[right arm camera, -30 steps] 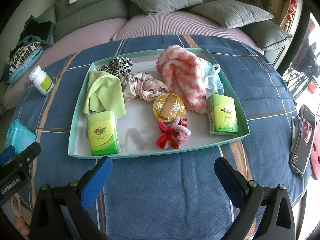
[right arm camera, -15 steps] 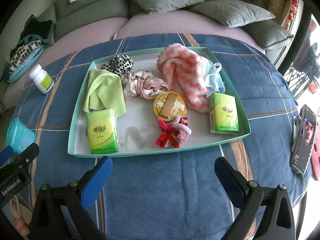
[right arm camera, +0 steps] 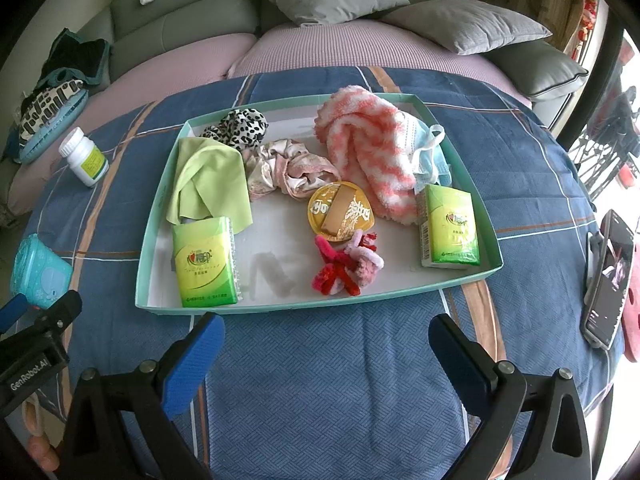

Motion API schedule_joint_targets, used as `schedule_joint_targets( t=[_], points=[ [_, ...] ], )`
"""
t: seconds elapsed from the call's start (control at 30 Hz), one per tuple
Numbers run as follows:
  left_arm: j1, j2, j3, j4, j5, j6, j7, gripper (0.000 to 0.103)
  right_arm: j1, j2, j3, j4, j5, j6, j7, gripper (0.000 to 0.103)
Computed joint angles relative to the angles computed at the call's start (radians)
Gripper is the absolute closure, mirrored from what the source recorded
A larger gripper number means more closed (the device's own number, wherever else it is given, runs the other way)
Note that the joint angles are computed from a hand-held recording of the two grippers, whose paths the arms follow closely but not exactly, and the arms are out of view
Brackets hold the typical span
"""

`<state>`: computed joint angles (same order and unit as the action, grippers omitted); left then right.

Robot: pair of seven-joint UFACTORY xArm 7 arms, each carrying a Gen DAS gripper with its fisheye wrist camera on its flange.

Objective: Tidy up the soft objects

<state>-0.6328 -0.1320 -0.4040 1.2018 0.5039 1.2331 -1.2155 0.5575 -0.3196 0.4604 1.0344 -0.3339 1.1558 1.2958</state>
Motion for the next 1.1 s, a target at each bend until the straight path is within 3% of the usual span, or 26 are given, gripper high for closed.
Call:
schedule_joint_targets(
  t=[1.1],
  points=[
    [-0.002, 0.004, 0.003, 0.003, -0.007, 0.021, -0.002, 0.0, 0.002, -0.002, -0.002, -0.009, 0.003, -0.006, 0.0, 0.0]
  ],
)
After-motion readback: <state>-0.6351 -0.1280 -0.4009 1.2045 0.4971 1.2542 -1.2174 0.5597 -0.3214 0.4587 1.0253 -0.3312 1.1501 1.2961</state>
